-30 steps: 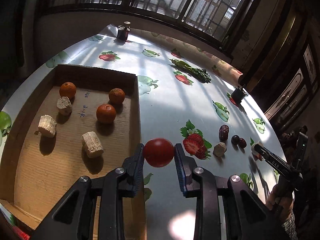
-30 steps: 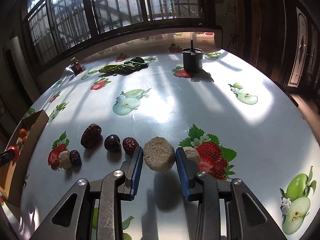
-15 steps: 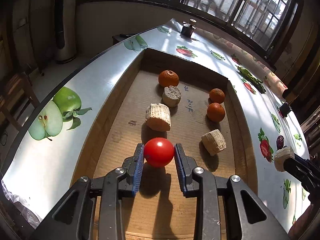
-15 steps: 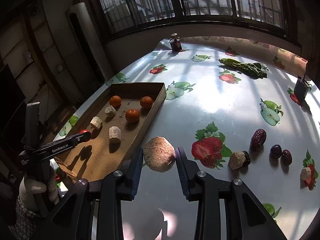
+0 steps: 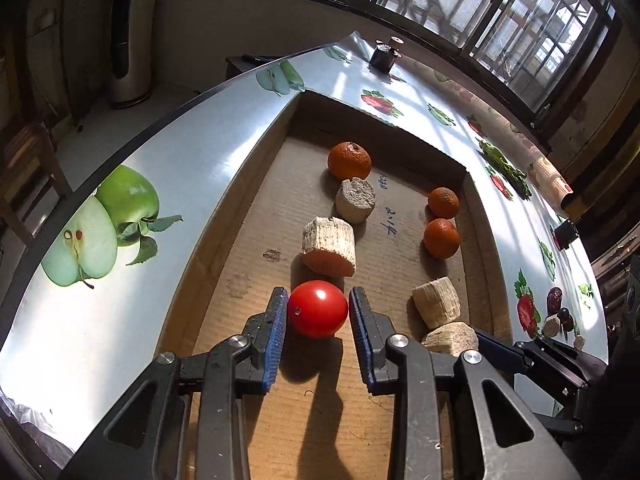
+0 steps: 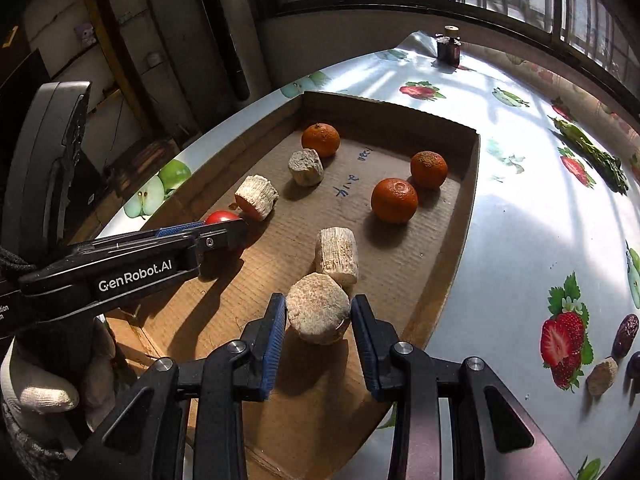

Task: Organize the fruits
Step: 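Carry the tomato and round rice cake into the tray and open both tools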

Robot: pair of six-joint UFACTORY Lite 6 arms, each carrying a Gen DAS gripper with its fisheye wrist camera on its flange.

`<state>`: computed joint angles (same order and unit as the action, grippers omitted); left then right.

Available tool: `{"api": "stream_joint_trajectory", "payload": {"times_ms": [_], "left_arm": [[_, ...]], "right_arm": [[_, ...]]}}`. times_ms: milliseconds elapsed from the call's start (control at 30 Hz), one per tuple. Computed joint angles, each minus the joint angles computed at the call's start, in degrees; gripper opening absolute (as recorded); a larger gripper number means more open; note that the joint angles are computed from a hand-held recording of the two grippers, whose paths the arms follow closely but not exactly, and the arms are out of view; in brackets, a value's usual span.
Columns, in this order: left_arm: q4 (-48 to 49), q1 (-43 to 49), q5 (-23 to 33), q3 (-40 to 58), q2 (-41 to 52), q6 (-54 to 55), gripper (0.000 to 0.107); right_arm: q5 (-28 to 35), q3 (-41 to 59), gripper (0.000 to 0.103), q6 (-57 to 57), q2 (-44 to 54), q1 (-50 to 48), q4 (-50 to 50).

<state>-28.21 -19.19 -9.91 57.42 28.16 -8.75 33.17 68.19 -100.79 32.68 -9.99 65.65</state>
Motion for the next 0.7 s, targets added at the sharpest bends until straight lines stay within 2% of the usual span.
{"api": "stream_joint_trajectory", "payload": {"times_ms": [133,267,400,500,700], "left_arm": [[-11.34,-0.92,-1.39,-1.62,-2.40,10.84,0.044],[-21.07,-2.09,-2.75,-2.80,-4.90,20.22,0.045],[-36.29,-4.24,-5.06,-2.86,-6.74,34.99,0.050],[-45.61,-6.60,-7.83,-2.74,-7.73,43.85,0.053],[-55.71,-10.98,-11.46,-1.26,-8.11,53.79,0.055]], "right_arm": [[-2.05,0.01,0.037,-1.25,0.47,1.34,1.55],[-1.71,-0.38,0.037,-1.90,-0.34,1.23,2.31],[-0.87,-2.39,0.038,-4.73,-2.62,0.22,4.27],[0.85,-4.11,0.043,-6.15,-4.62,-1.81,5.22],[4.77,-5.82,0.046,-7.14,-7.32,-7.17,5.32]]}}
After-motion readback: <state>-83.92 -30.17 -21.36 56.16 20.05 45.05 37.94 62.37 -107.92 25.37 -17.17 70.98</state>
